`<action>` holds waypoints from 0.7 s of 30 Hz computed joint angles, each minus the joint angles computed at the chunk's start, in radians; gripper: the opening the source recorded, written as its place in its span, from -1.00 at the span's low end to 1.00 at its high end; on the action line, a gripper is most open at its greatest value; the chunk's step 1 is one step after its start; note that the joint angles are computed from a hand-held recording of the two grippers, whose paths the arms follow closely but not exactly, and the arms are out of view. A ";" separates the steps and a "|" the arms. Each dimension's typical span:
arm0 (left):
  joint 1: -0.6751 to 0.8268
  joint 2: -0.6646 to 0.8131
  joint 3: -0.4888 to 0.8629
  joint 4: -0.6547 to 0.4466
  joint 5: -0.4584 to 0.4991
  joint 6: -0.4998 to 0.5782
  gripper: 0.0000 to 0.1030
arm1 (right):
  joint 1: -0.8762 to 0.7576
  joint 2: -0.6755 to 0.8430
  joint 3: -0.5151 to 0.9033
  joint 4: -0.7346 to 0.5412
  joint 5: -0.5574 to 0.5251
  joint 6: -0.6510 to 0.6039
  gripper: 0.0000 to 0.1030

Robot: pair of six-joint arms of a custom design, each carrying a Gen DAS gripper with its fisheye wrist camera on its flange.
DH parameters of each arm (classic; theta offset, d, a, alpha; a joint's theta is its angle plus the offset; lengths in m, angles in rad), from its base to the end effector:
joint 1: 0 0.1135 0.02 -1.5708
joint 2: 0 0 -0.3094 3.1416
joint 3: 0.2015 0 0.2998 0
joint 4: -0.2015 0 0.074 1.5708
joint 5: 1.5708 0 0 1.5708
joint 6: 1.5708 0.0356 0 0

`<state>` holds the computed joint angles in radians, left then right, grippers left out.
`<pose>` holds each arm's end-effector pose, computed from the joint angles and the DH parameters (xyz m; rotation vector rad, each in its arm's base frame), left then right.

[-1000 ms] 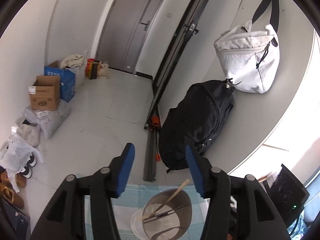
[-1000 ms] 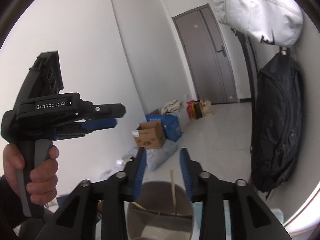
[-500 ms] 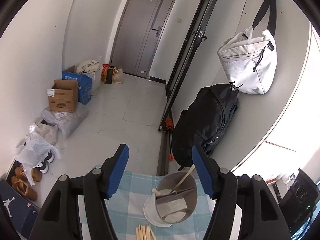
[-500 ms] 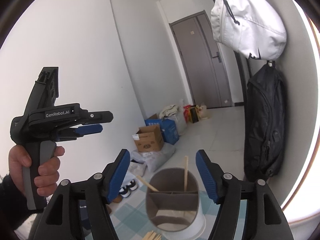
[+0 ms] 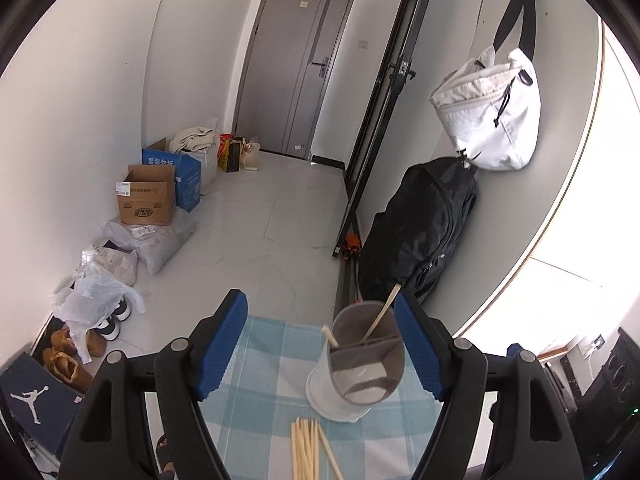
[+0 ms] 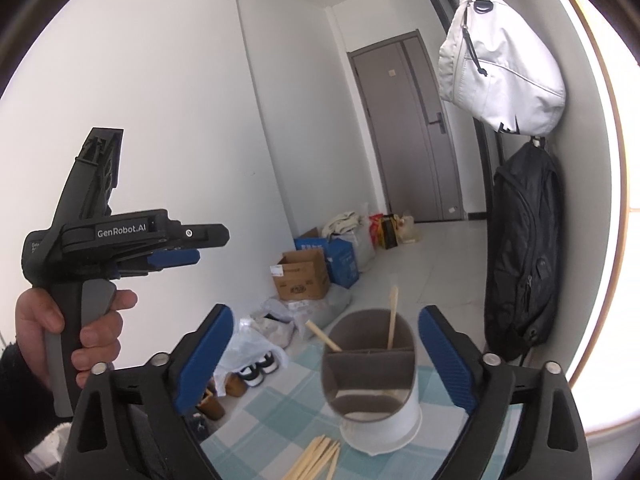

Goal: Organize utensils
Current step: 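Open the right gripper to drop the chopstick into the holder, then lower the right gripper to the chopsticks and grasp another chopstick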

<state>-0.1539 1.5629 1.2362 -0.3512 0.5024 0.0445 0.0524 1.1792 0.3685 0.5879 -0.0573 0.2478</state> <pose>0.3896 -0.0778 0.3195 0.4879 2.1671 -0.6226 0.2542 0.0154 0.2037 0.1346 1.7960 0.2661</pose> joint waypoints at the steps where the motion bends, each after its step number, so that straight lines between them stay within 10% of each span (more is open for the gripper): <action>1: 0.004 -0.007 -0.012 0.001 -0.002 0.006 0.45 | 0.010 -0.004 -0.005 -0.004 0.013 0.002 0.94; 21: 0.022 0.041 -0.236 0.170 -0.106 0.100 0.53 | 0.156 0.242 -0.007 -0.074 0.223 0.050 1.00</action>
